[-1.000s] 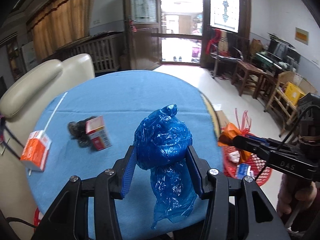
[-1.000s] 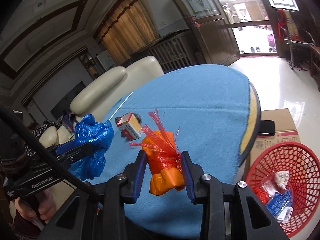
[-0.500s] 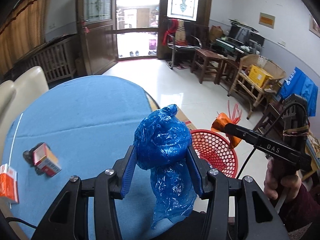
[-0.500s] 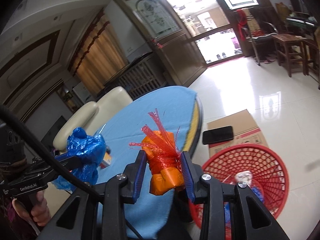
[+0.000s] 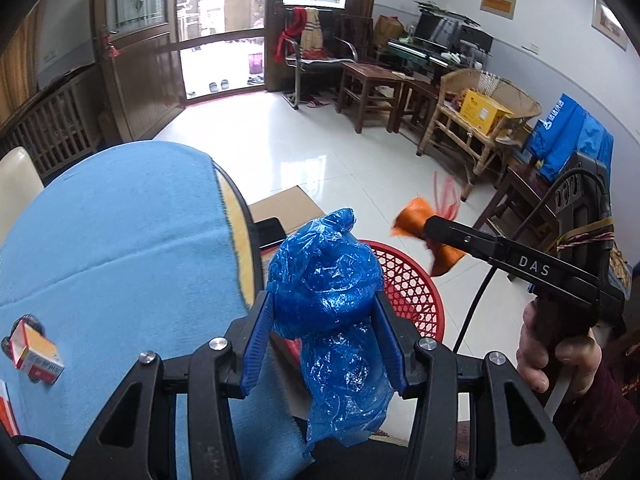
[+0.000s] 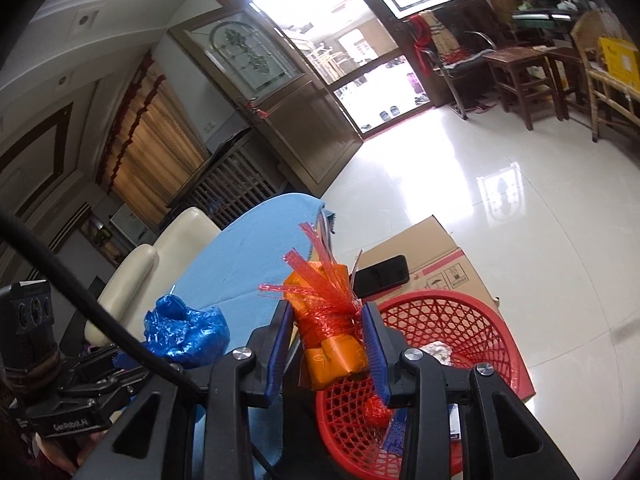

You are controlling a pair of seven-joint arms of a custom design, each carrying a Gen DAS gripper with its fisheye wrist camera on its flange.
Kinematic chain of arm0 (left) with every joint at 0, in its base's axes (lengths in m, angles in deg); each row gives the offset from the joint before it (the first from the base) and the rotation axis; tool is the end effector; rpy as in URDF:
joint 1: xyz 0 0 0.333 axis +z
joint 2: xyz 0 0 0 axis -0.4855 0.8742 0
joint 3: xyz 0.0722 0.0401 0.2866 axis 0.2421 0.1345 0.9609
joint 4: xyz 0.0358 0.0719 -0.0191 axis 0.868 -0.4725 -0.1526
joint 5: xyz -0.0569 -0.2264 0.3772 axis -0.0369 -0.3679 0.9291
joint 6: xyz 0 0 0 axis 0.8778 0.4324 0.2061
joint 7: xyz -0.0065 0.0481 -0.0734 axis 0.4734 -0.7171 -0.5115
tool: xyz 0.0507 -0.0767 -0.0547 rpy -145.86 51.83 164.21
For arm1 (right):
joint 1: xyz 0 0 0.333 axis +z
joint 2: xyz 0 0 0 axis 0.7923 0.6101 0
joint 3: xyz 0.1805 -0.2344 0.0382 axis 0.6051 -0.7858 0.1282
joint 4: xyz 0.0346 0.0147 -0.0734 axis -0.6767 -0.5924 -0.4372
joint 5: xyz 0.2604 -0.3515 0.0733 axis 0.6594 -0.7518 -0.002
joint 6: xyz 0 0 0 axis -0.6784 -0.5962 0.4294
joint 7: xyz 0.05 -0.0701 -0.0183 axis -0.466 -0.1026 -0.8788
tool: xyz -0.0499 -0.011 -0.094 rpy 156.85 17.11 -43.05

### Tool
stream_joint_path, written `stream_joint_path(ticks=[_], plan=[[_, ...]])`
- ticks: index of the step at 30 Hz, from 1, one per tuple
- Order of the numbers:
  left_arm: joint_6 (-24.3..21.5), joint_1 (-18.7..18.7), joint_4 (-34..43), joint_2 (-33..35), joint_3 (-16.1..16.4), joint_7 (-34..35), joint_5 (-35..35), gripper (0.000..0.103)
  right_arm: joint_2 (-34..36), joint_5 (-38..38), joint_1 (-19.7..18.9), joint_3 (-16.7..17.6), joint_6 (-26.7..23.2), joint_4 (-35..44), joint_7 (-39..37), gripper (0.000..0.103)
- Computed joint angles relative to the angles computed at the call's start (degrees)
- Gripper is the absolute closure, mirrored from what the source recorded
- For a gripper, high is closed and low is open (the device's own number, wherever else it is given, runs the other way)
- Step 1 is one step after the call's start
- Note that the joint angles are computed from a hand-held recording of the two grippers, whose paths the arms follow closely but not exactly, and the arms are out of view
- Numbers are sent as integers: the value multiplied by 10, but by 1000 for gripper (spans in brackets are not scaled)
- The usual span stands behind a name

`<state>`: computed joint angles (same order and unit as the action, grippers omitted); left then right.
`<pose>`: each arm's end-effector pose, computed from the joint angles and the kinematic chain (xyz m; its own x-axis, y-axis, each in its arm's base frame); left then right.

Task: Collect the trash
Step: 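Lower both bags over the red basket and open both grippers, then move both grippers back over the table toward the remaining trash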

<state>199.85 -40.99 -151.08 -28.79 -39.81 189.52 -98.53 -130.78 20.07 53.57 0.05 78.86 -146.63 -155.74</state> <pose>0.5383 -0.2103 0.5434 -0.9034 -0.4132 0.1148 -0.3889 0.6764 -0.6255 0.3718 0.2128 0.4984 -0.4740 -0.6880 -0.5495 -0.2884 0.7109 -0.6414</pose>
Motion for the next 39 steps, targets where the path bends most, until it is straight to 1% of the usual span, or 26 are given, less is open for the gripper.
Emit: stream_joint_path(ticks=[3, 4, 5, 7, 9, 11, 14, 15, 16, 19, 22, 23, 27, 31, 35, 37, 39], plan=[[-7, -5, 3, 5, -6, -2, 4, 49, -5, 6, 4, -5, -7, -8, 5, 63], [-5, -6, 3, 7, -9, -6, 8, 47, -8, 7, 5, -7, -10, -10, 4, 63], [-1, -7, 3, 8, -10, -7, 10, 42, -11, 10, 8, -8, -17, -11, 5, 63], [7, -7, 0, 8, -9, -3, 8, 40, -24, 14, 9, -9, -19, -20, 17, 43], [11, -5, 0, 11, -8, -3, 12, 40, -35, 13, 7, -6, -18, -26, 24, 43], [13, -2, -1, 12, -6, -6, 14, 40, -33, 16, 12, -9, -27, -22, 15, 43], [24, 5, -7, 7, -1, -6, 14, 40, -26, 14, 10, -7, -20, -16, 15, 43], [35, 7, -16, 0, 2, 0, 12, 40, -20, 13, 10, -7, -21, -11, 12, 43], [55, 11, -29, -11, 6, 8, 9, 40, -13, 13, 11, -7, -20, -7, 8, 43], [99, 21, -51, -26, 18, 12, 10, 40, 9, 5, 5, -3, -8, 8, 5, 43], [148, 36, -67, -29, 29, -7, 23, 40, 37, 0, 3, -1, 2, 25, 1, 43], [157, 42, -66, -26, 34, -15, 26, 40, 48, -3, 1, 0, 6, 32, -1, 43], [197, 72, -60, -4, 54, -43, 36, 40, 115, -14, 3, -5, 16, 77, -23, 43], [224, 108, -41, 30, 65, -82, 52, 40, 215, -42, 12, -15, 19, 159, -65, 43], [251, 145, -12, 74, 65, -136, 82, 40, 336, -72, 43, -36, 13, 272, -128, 43], [261, 163, 4, 96, 65, -169, 105, 40, 407, -66, 66, -50, 8, 342, -182, 43], [264, 180, 25, 120, 65, -186, 115, 40, 477, -52, 89, -59, -4, 418, -242, 43]])
